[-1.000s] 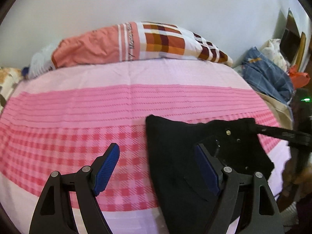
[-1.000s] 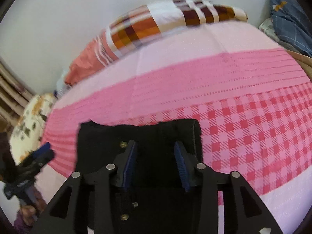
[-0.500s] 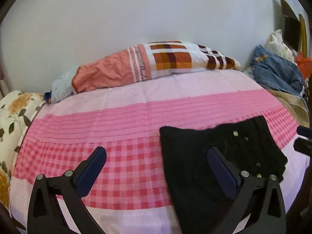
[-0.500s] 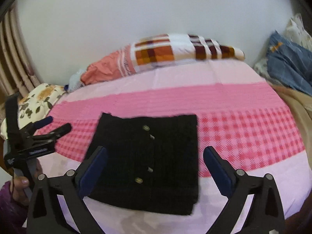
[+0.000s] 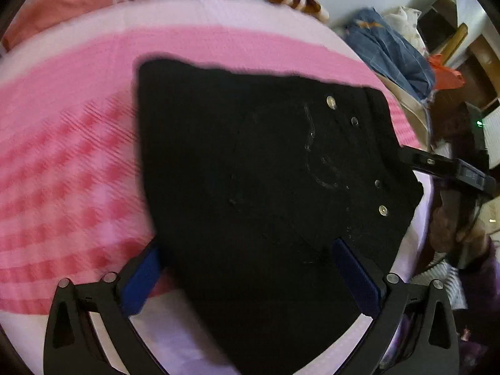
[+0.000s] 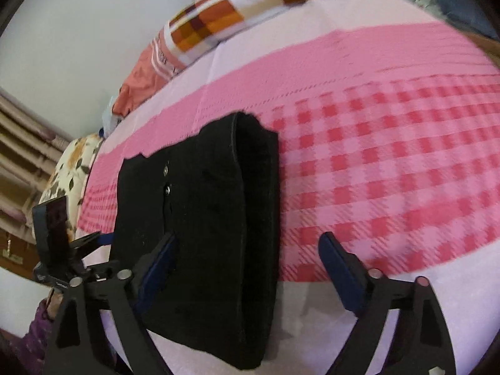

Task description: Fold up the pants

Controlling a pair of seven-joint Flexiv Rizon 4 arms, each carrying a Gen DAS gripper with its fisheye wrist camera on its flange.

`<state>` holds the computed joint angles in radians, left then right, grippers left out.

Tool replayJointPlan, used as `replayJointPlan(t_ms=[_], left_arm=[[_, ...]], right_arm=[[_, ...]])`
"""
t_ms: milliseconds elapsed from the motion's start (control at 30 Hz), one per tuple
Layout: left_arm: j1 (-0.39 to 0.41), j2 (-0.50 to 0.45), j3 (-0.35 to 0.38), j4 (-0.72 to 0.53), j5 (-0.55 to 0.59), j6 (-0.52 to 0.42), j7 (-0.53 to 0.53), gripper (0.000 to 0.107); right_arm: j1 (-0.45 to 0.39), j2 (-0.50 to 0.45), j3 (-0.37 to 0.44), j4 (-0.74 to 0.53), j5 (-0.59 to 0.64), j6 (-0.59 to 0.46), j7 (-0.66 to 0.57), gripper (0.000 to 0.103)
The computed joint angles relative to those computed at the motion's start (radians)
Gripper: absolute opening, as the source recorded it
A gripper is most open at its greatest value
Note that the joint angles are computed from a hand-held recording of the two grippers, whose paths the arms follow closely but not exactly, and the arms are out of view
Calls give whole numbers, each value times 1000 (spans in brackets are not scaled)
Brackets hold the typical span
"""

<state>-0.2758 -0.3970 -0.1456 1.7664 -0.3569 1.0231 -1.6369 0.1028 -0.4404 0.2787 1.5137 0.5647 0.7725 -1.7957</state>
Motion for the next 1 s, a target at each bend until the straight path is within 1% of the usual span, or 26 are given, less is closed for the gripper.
replayJointPlan(t_ms=[33, 67, 100, 133, 167, 200, 233, 267, 300, 333, 400, 467, 533, 567, 600, 700, 733, 767, 800, 833, 867, 900, 933, 967, 1000], left_arm=[[4, -7, -3, -9, -3, -7, 8, 102], [7, -13, -7, -13, -9, -2, 15, 102], [22, -16, -29, 1, -50, 28, 41, 102], [35, -14, -47, 18, -89, 58, 67, 102], [60, -12, -89, 46, -162, 103, 125, 102], [86, -8, -133, 74, -241, 144, 191, 102], [105, -3, -169, 96, -314, 174, 252, 97], [105, 1, -174, 106, -361, 190, 281, 73], [92, 5, -146, 103, -343, 189, 253, 52], [92, 9, -136, 108, -348, 193, 245, 32], [123, 22, -185, 138, -489, 221, 326, 29], [112, 26, -176, 141, -526, 227, 360, 27], [124, 47, -220, 162, -674, 271, 475, 25], [123, 61, -222, 173, -721, 284, 516, 25], [117, 74, -211, 171, -740, 300, 538, 25], [97, 92, -142, 161, -729, 314, 515, 24], [93, 92, -122, 159, -724, 318, 506, 24], [100, 99, -105, 165, -737, 329, 500, 24], [114, 108, -109, 175, -797, 340, 530, 24], [118, 114, -104, 180, -834, 344, 553, 24], [122, 120, -76, 182, -826, 360, 553, 24], [119, 121, -37, 183, -756, 370, 511, 24], [120, 111, -1, 172, -676, 371, 456, 24], [143, 113, 7, 173, -662, 384, 444, 24], [162, 121, -8, 185, -687, 427, 468, 23]], right_arm=[[8, -3, 0, 1, -5, 22, -12, 81], [9, -10, 3, -9, -11, 10, -19, 63], [8, -22, 8, -30, -12, -26, -20, 46], [14, -21, 7, -27, -15, -17, -18, 42], [15, -21, 10, -29, -17, -21, -28, 37], [6, -21, 15, -35, -1, -34, -31, 35], [-10, -20, 22, -42, 31, -50, -26, 29], [-24, -26, 28, -60, 65, -72, -19, 26], [-41, -25, 35, -69, 101, -88, -22, 25], [-49, -19, 40, -76, 129, -99, -26, 23], [-47, -8, 46, -93, 164, -116, -33, 22], [-42, 1, 51, -116, 201, -135, -33, 22], [-23, 7, 53, -142, 218, -146, -42, 22], [-9, 7, 54, -158, 224, -145, -43, 22], [3, -6, 60, -194, 240, -154, -43, 22], [47, -64, 68, -298, 256, -169, -38, 20], [53, -86, 82, -331, 258, -169, -32, 16], [55, -127, 97, -398, 305, -193, -39, 6], [67, -149, 102, -437, 314, -196, -41, 5], [107, -165, 94, -478, 279, -170, -45, 5], [171, -183, 63, -517, 205, -123, -40, 5], [209, -204, 46, -555, 150, -103, -22, 5], [232, -233, 41, -601, 112, -102, -5, 5], [234, -264, 56, -647, 105, -121, 11, 5], [249, -281, 56, -660, 76, -106, 42, 5]])
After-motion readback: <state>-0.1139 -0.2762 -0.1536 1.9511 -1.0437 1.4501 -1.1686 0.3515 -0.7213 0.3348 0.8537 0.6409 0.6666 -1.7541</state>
